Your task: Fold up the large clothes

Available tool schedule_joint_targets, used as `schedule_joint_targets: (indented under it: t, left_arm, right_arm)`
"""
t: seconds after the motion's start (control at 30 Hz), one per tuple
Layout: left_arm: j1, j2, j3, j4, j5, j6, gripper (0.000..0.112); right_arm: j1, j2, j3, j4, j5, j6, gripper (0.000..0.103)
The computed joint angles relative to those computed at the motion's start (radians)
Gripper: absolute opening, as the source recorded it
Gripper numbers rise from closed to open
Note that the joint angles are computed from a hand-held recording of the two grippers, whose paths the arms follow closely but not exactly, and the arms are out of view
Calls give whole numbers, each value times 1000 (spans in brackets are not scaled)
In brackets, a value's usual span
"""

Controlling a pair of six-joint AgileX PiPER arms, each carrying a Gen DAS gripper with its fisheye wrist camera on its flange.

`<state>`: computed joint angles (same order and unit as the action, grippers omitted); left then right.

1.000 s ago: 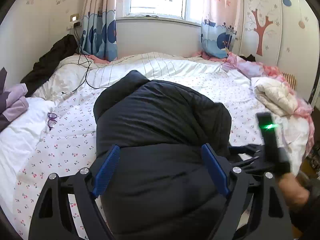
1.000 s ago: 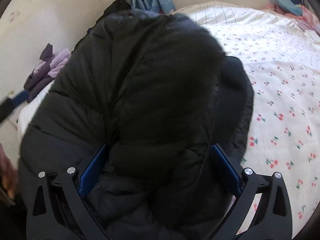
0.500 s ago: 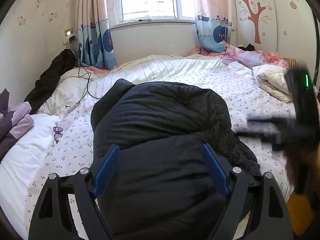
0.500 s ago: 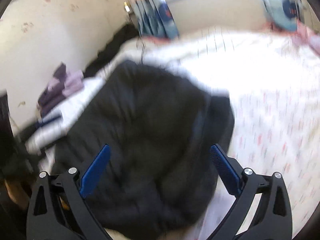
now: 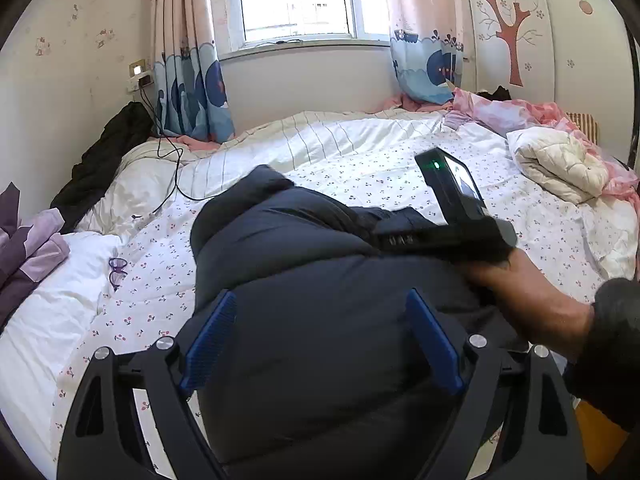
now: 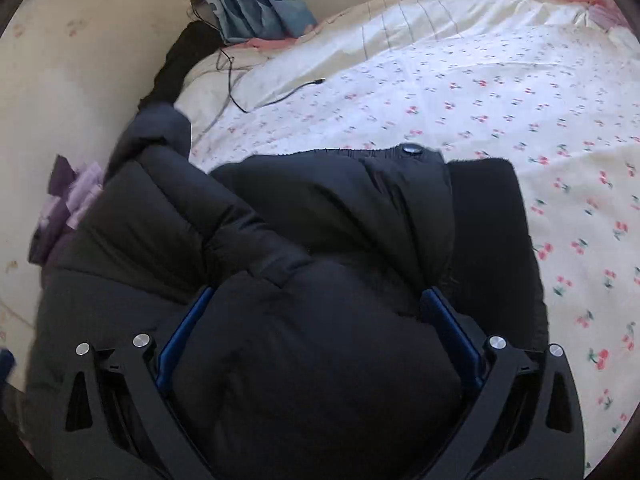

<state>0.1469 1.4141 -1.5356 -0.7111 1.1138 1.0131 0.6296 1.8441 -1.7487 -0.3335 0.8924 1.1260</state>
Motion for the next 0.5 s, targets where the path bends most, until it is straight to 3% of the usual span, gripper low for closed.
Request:
schedule_joint_targets:
  t: [0.23,0.4,0.5]
  left_arm:
    - [-8,-9,10,2,-18,16,83]
    - [-4,-15,12,-5,-17,17,83]
    - [-4,-19,13,-13,-18,17,84]
  right_arm:
    - [11,-2,-66,37,86,-22,96]
    - [218,-57,-112,-268,192,178,96]
    - [306,-10,-173,-335,316,202,96]
